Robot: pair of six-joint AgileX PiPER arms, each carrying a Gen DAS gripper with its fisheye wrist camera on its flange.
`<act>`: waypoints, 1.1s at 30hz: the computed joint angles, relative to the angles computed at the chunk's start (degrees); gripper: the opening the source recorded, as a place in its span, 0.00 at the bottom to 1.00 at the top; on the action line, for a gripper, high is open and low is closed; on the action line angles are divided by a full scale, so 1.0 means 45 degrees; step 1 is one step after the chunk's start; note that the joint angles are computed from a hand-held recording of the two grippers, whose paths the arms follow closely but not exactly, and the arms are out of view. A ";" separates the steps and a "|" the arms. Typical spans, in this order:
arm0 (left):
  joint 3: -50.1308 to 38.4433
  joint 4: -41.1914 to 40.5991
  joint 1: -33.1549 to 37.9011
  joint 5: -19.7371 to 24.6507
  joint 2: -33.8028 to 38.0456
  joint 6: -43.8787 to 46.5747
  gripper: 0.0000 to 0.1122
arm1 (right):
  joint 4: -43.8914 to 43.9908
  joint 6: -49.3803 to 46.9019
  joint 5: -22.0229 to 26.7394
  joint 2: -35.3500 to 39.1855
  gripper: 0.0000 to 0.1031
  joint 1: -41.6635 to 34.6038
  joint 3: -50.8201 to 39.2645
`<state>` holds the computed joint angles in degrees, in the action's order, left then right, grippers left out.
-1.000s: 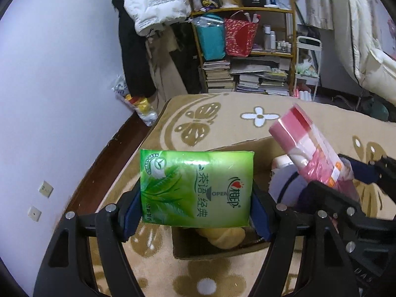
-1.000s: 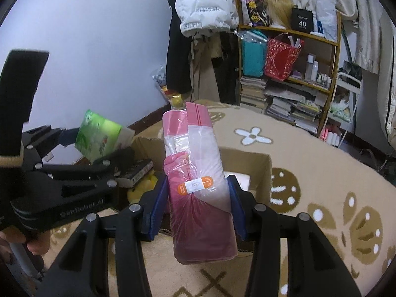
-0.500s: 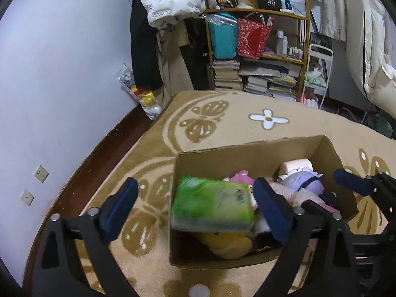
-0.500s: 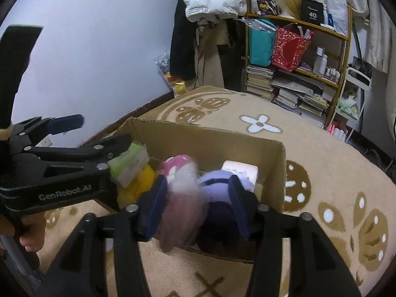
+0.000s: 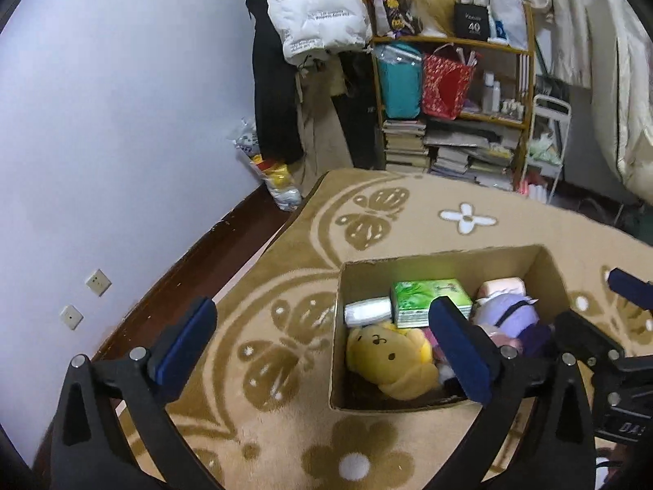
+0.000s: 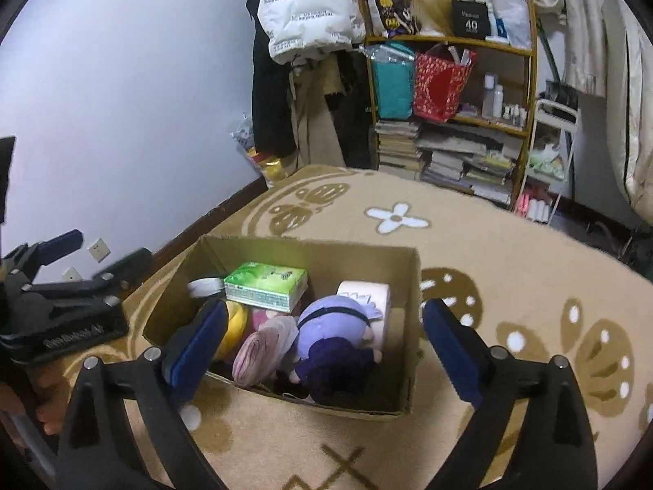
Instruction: Organize soft objects
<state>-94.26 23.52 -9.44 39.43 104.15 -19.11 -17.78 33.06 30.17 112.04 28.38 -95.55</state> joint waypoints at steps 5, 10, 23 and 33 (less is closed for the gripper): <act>0.0536 0.0524 -0.0005 0.0051 -0.0975 -0.0248 0.91 | -0.0728 0.0684 0.0440 -0.0598 0.97 0.0421 0.0169; 0.1034 -0.0177 0.0264 0.0265 -0.1876 0.0113 0.91 | -0.1725 0.1622 0.1085 -0.1398 0.98 0.0983 0.0454; 0.3108 0.0767 -0.0163 0.0411 -0.5057 -0.0065 0.91 | -0.4023 0.4472 0.1514 -0.3860 1.00 0.2452 0.2852; 0.5992 -0.1159 0.0556 -0.0378 -0.7355 0.0911 0.91 | -0.6344 0.7021 0.2441 -0.5190 1.00 0.4150 0.4790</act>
<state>-67.29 18.30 -6.93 37.72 71.05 -15.01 -46.33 64.66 41.15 88.69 47.05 -74.00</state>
